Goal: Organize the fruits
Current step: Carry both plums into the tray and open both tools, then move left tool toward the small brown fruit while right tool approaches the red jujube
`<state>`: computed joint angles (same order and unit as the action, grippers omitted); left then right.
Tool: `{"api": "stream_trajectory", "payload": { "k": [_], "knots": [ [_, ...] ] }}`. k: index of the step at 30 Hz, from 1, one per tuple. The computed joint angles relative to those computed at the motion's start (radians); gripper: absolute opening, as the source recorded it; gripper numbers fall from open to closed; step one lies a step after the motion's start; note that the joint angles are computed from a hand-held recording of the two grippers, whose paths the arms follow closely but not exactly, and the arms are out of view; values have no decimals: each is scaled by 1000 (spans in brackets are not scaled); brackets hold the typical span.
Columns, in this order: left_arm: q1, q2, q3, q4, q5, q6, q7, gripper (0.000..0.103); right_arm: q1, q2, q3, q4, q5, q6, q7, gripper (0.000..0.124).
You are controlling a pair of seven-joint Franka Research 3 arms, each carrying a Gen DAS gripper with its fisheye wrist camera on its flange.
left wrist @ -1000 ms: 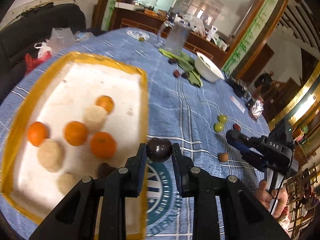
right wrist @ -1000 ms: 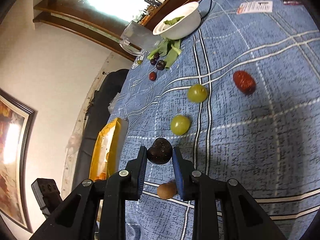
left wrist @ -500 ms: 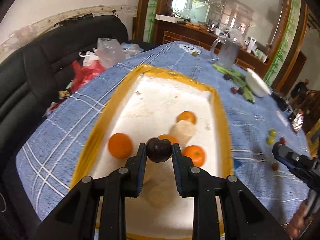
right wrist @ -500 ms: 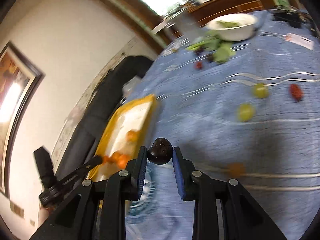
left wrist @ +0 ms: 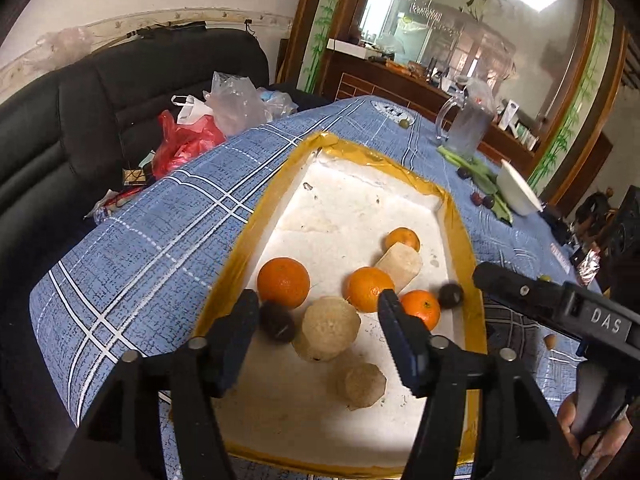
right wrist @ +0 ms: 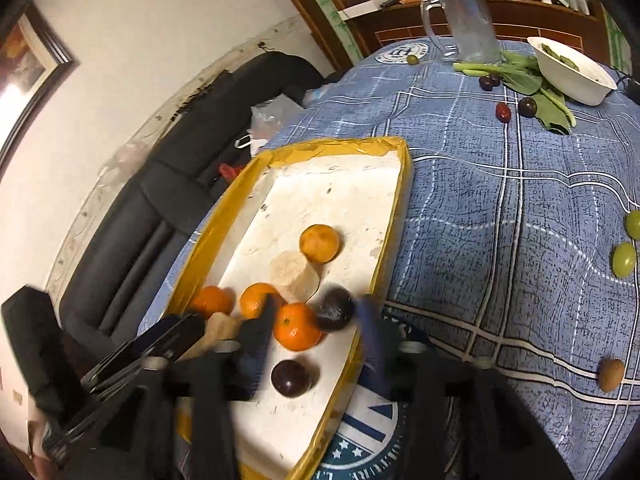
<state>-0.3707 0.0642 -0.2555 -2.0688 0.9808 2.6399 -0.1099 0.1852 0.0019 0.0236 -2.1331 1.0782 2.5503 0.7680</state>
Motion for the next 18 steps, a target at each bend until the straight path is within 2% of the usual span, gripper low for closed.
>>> {"api": "stream_trajectory", "payload": {
  "k": [2,4,6,10,11,12,14,16,18],
  "knots": [
    [2,-8,5,-14,27,17,-36,64,-1,-5,-1,-4,18,13,-9,66],
    [6,-7,7,-17,53,26,-72,65,4,-8,3,-9,9,76,4,66],
    [10,-3,8,-20,58,37,-91,66,13,19,10,9,-107,154,112,66],
    [15,0,9,-25,41,74,-80,66,27,103,15,80,-324,189,299,65],
    [13,-1,8,-24,44,69,-80,66,31,120,14,92,-381,195,347,57],
    [11,-5,7,-25,49,61,-79,66,35,137,11,105,-440,198,401,41],
    [10,-12,5,-28,50,57,-75,66,60,165,-19,122,-590,208,556,23],
    [14,-18,5,-32,53,64,-77,66,36,158,0,104,-597,224,576,23],
    [17,-19,5,-32,55,65,-80,66,45,136,-11,74,-683,243,642,23]
  ]
}}
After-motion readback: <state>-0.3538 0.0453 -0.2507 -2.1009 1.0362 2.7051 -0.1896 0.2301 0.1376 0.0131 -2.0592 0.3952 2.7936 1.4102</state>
